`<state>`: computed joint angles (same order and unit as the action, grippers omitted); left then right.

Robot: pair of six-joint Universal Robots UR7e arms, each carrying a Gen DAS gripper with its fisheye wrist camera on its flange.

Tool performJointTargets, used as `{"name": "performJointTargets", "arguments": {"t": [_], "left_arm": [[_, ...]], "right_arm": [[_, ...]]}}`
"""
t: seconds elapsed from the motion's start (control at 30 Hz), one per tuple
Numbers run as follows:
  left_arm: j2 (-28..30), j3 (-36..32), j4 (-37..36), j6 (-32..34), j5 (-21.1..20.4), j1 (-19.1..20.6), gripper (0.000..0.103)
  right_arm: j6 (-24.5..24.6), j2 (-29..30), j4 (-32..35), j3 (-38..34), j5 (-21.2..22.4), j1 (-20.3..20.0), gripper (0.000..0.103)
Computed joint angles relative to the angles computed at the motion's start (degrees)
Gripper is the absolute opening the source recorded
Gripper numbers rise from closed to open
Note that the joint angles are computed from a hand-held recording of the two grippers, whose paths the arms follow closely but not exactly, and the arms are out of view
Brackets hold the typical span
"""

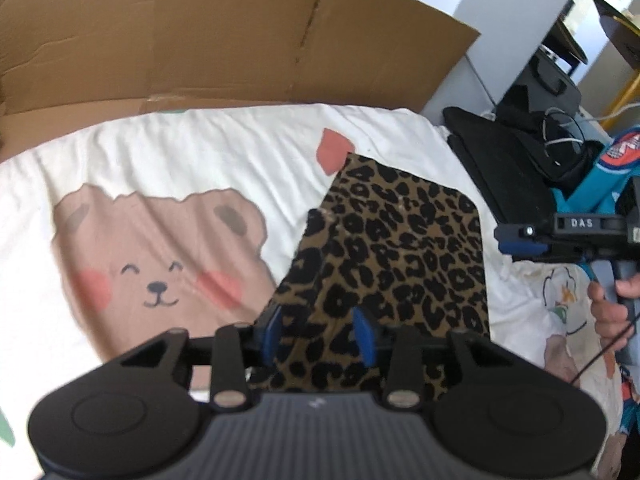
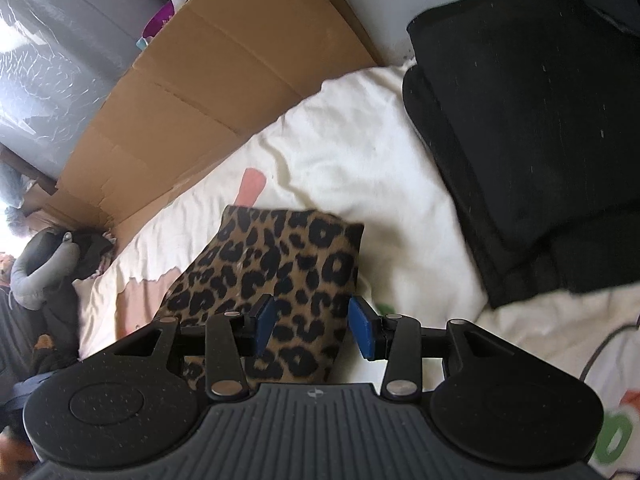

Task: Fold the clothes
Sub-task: 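Fold the skirt end over with the right gripper and open both grippers, then close both grippers on the folded leopard skirt's end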

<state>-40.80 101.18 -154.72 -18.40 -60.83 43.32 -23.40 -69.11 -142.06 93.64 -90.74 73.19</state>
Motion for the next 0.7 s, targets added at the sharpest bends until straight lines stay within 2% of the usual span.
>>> {"name": "performJointTargets", "arguments": {"t": [0.1, 0.17, 0.2, 0.23, 0.47, 0.6, 0.7], "left_arm": [[1.02, -1.17, 0.30, 0.62, -0.39, 0.61, 0.046], [1.43, -1.39, -0.66, 1.55, -0.70, 0.92, 0.029], [1.62, -1.49, -1.12, 2.01, -0.82, 1.07, 0.012], [1.78, -1.95, -0.58, 2.03, -1.25, 1.34, 0.010], [1.37, -2.29, -0.40, 0.93, -2.93, 2.11, 0.004], [1.49, -2.70, 0.33, 0.45, -3.79, 2.38, 0.011], [1.87, -3.07, 1.11, 0.15, -3.71, 2.56, 0.011]], "right_arm": [[0.65, -0.97, 1.07, 1.31, 0.83, -0.55, 0.048], [0.92, -1.70, 1.39, 2.41, 1.96, -1.10, 0.048], [1.01, -2.08, 1.44, 3.00, 2.61, -1.40, 0.048], [0.98, -2.41, 1.32, 3.62, 3.00, -1.62, 0.048], [0.83, -3.24, 1.88, 5.49, 2.87, -2.22, 0.048], [1.35, -3.25, 2.63, 5.68, 3.22, -2.39, 0.048], [1.62, -3.18, 2.87, 5.89, 3.31, -2.40, 0.048]]}}
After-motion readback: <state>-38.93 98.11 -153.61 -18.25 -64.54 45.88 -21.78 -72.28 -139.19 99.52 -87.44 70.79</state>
